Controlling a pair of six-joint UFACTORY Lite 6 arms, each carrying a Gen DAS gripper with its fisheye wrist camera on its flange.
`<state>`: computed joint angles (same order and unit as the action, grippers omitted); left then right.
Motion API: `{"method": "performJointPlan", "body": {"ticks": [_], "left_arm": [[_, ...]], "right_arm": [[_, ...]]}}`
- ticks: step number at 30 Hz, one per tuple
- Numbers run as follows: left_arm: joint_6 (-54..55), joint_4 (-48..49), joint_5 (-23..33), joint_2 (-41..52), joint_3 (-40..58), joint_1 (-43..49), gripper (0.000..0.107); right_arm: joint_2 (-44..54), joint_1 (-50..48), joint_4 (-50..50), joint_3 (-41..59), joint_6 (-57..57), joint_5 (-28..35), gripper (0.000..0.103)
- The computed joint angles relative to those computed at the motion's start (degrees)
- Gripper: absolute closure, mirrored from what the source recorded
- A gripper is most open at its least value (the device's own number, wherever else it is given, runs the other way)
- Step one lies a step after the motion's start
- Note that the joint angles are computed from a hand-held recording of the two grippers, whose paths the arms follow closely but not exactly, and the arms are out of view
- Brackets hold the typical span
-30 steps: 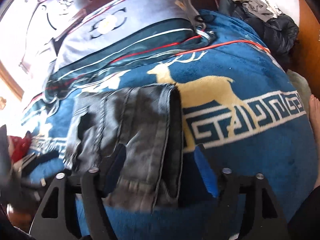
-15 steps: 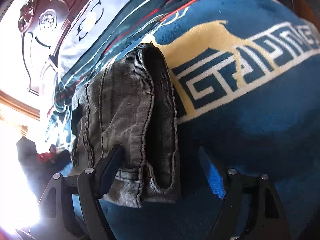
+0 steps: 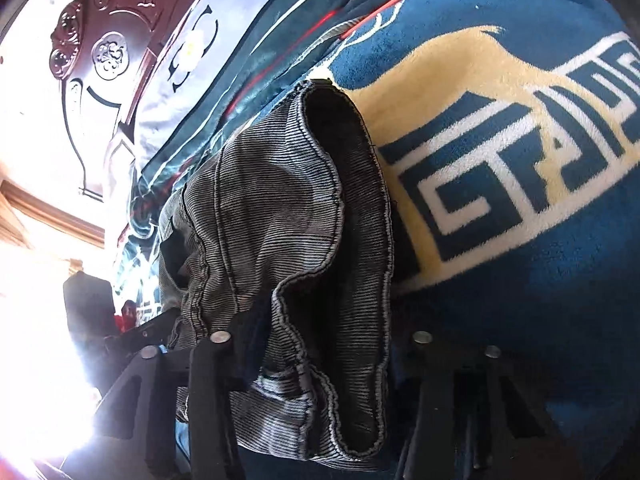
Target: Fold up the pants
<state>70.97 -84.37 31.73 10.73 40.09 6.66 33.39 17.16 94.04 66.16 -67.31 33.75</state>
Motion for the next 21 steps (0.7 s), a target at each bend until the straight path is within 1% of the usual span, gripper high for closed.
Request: {"method": "performJointPlan", "body": {"ticks": [1, 2, 3, 5, 7, 10, 14, 16, 18, 21], "left_arm": [[-1.38, 1.2, 0.31, -0.74, 0.13, 0.07, 0.051], [-1.23, 0.74, -1.22, -2.06, -0.46, -1.24, 0.059], [-1.37, 1.3, -1.25, -3.11, -0.82, -1.45, 0.064], [-2.8, 2.76, -0.67, -5.94, -1.77, -1.24, 0.07], [-4.74, 4.25, 0.1, -8.35, -2.21, -0.7, 0.071], [-8.91, 9.38, 0.39, -13.5, -2.97, 0.11, 0.071], [-12.66, 16.15, 3.66, -20.62, -3.7, 5.49, 0.072], [-13.57, 19.19, 5.93, -23.01, -3.12, 9.38, 0.072], [-14.05, 21.69, 7.39, -23.33, -1.23, 12.68, 0.072], [-14.58, 25.15, 8.37, -20.83, 3.18, 16.85, 0.071]], "right_arm": [[-0.68, 0.41, -0.08, -0.42, 0.4, -0.41, 0.071], [-1.6, 1.01, -0.1, -0.92, 0.95, -1.28, 0.072], [-2.48, 1.58, -0.18, -1.23, 1.75, -1.99, 0.074], [-3.83, 1.57, 0.42, -2.22, 1.84, -1.84, 0.076], [-6.2, 2.4, 0.46, -3.13, 2.19, -2.56, 0.078], [-9.95, 4.6, -2.01, -3.1, 4.65, -4.17, 0.079], [-12.22, 9.07, -6.01, -0.13, 9.52, -7.36, 0.08], [-11.37, 11.08, -5.78, 2.89, 10.74, -8.01, 0.08], [-9.5, 13.43, -6.47, 7.12, 12.49, -9.36, 0.08], [-4.75, 16.31, -11.32, 15.09, 17.88, -11.07, 0.08]]}}
